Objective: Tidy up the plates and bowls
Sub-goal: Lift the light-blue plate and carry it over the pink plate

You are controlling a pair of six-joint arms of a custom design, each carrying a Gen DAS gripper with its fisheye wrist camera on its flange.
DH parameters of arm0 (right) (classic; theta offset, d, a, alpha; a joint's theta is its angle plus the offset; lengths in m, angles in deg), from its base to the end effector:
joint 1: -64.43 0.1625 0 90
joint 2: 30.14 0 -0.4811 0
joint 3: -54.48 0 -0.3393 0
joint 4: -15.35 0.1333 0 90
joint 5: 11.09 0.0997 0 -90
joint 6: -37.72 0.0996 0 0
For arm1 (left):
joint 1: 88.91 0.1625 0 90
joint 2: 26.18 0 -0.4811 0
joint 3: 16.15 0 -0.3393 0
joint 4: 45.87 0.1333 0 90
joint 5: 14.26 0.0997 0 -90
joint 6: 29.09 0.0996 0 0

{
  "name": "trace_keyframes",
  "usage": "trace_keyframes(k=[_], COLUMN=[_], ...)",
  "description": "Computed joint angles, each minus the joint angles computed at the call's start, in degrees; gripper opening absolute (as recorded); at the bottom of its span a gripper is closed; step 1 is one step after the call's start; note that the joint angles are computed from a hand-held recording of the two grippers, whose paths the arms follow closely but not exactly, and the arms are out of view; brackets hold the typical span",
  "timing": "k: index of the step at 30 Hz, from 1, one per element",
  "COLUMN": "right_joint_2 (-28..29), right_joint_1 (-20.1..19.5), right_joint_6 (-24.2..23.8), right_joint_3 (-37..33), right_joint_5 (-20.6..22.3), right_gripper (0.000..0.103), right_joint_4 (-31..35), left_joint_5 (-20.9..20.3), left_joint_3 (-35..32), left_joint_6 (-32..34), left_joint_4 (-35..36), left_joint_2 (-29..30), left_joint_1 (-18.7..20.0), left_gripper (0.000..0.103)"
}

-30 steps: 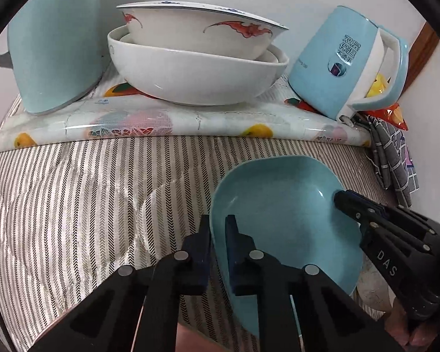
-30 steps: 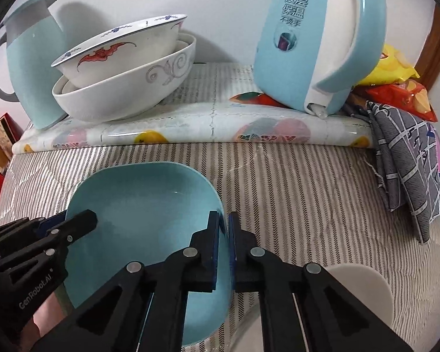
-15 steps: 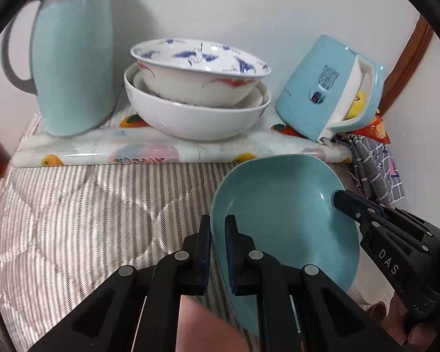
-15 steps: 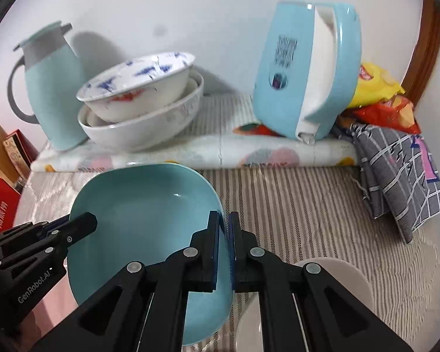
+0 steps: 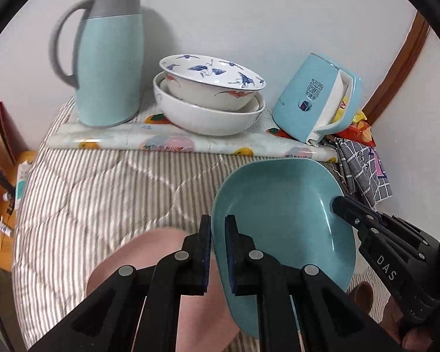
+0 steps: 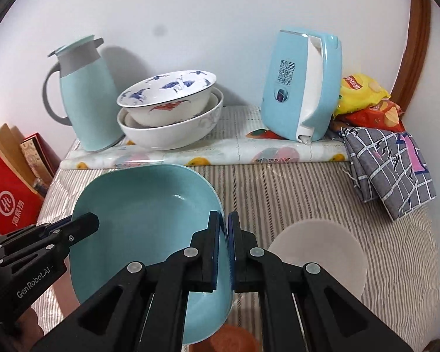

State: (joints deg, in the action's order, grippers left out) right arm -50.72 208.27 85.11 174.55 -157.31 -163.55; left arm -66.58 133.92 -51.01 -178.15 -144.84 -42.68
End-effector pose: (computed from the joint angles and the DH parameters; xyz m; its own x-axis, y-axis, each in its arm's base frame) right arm 0.4192 -0.2438 -0.0758 -0.7227 0.0619 0.6884 -0.3866 0.7894 -0.4769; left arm 0.0215 -0.2583 0.3492 -0.8578 0.1659 -0.4865 0.3871 0.8312 -0.3990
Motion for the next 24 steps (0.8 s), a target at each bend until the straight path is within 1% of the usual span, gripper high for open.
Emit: trace_keyframes(k=[2,5,9,12,14,16,21,23,24], right_joint_2=[0.08,0.15,0.18,0.24,-0.08,-0.39,-0.87,-0.88,-0.84], right_joint_1=[1.06,2.55,4.2,5.33,5.91,6.52,8.29,9.05,9.31], right_joint_6=[1.24,2.9,4.71,6.42,8.49,9.02,11.51,12.15,12.12], right_joint_3=[-0.51,-1.36,-1.93,-2.55,-3.34,-3.6,-4.44,-4.99,-5.08], right_joint_5=[0.22,0.63,1.21,1.77,2.18,2.22,1.3,0.9,0.89], right_gripper=[0.006,0.006,0.006,0.006,0.006,0.006,0.006,0.006,0.006], right_joint_4=[1.61,4.31,5.66,7.14,10.09,11.03,13.42,14.53,14.41], left_joint_5=[0.13,0.24,0.66,2.29,2.31,2.64,2.15,2.23,2.07], left_joint_3=[-0.57,-1.51,-3.48,-5.47,-6.94,-8.37,-10.47,-12.18,-12.62], left_joint_6=[-2.69,-5.19,-9.12,-14.79,-17.82,-20.84,-26.22,-32.06,-33.31], left_joint_4=[4.95,10.86,19.28,28.52,33.87,39.39,46.89,54.6,56.2], left_joint_2=[-3.59,-7.38,-12.06,-16.1,-17.79,-20.07,-23.21,-25.88,-26.37], left_joint_1=[-1.37,-2.8,-5.43,-10.01,-12.55,-15.75,-19.69,-24.35,-25.13], left_gripper=[0.01,0.01,0.01,0.01,0.01,0.01,0.01,0.01,0.01])
